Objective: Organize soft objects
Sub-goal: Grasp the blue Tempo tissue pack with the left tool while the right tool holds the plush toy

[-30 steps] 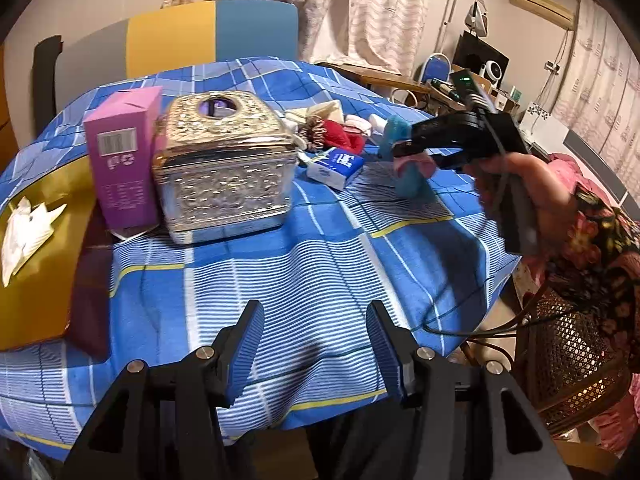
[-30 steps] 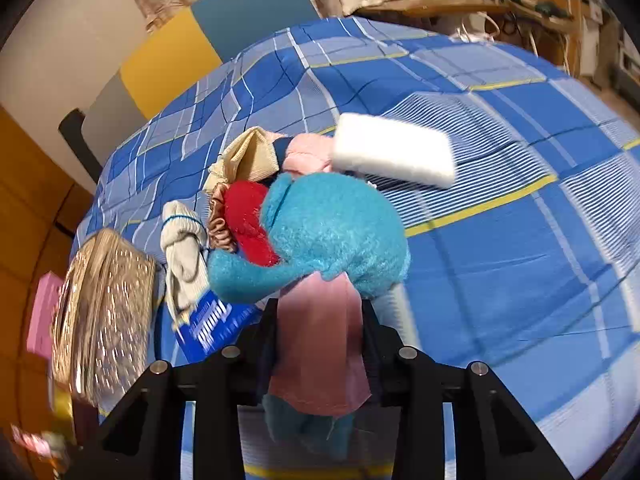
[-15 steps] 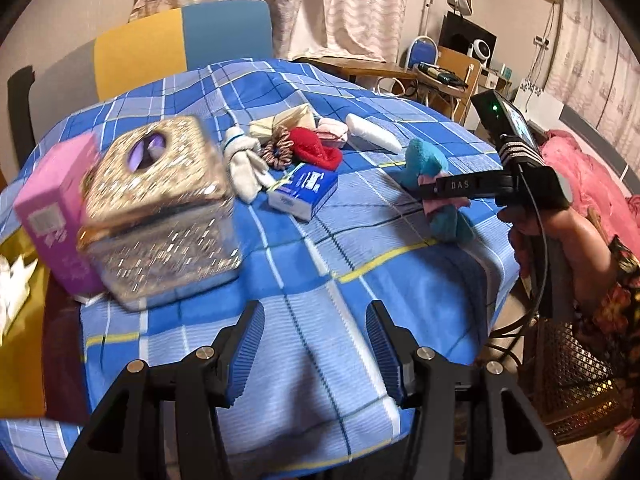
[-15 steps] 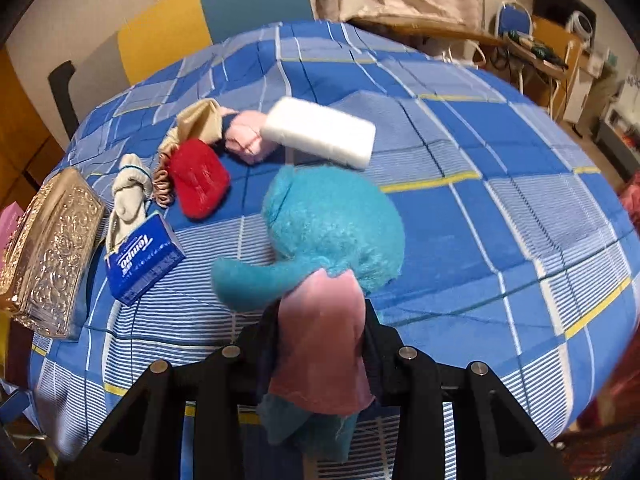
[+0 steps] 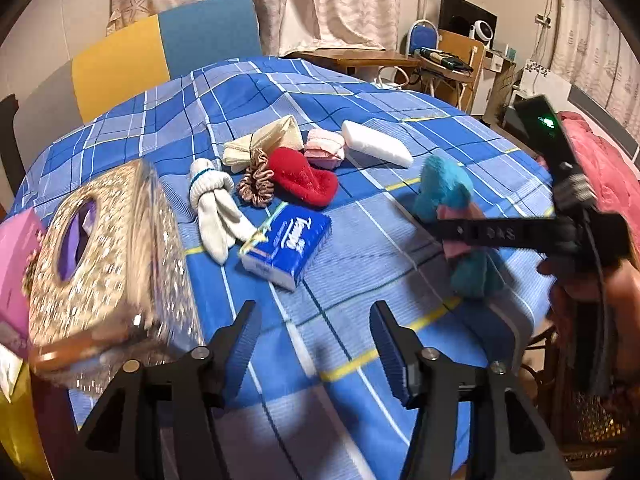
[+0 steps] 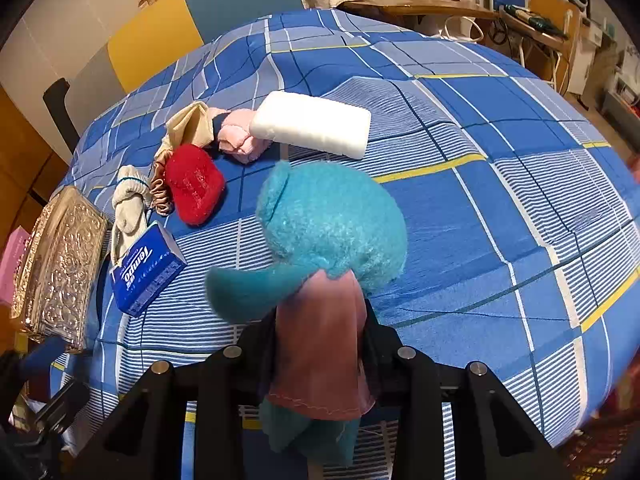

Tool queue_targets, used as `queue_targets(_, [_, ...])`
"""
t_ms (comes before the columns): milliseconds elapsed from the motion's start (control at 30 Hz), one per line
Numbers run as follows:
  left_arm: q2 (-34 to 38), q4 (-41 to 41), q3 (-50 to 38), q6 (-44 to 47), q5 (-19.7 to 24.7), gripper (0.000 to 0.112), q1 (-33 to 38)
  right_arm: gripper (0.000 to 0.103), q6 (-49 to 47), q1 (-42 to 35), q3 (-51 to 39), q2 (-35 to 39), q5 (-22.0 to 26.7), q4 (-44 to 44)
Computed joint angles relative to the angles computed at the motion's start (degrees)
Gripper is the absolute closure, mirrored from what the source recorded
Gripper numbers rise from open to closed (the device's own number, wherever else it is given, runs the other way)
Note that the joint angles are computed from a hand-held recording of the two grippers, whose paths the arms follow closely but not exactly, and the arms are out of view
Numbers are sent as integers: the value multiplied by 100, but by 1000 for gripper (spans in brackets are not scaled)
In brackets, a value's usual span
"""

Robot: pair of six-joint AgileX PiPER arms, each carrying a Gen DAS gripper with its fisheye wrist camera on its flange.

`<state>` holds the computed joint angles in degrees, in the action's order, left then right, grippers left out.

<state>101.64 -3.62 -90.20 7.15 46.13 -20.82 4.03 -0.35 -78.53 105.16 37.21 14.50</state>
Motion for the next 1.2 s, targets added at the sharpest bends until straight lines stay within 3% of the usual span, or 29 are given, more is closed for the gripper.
queue_targets(267, [851, 1270, -1024, -490, 185, 46, -376, 66, -128, -117, -25, 25, 71, 342])
queue_targets(500, [1921, 1882, -2582, -474, 1037, 45, -591, 66, -250, -212, -17, 38, 109, 619])
queue_targets(633, [2801, 1694, -3912, -213, 2018, 45, -558, 66, -276, -221, -38, 54, 139, 674])
queue_targets(700, [3043, 1671, -4225, -193, 2260, 45, -536, 66, -334, -254, -45, 64, 169, 769])
queue_targets(800, [2780, 1413, -3768, -304, 1923, 47, -448, 66, -428, -309, -43, 73, 205, 926])
queue_targets(933, [2170, 260, -2897, 200, 1539, 49, -251, 66, -548, -378, -50, 92, 257, 1123])
queue_targets(1100, [2204, 987, -2736, -169, 1331, 49, -488, 66, -502, -339, -44, 89, 250, 1064])
queue_targets(1200, [2432, 1000, -3120, -409, 1572, 49, -434, 66, -488, -327, -51, 101, 246, 1030])
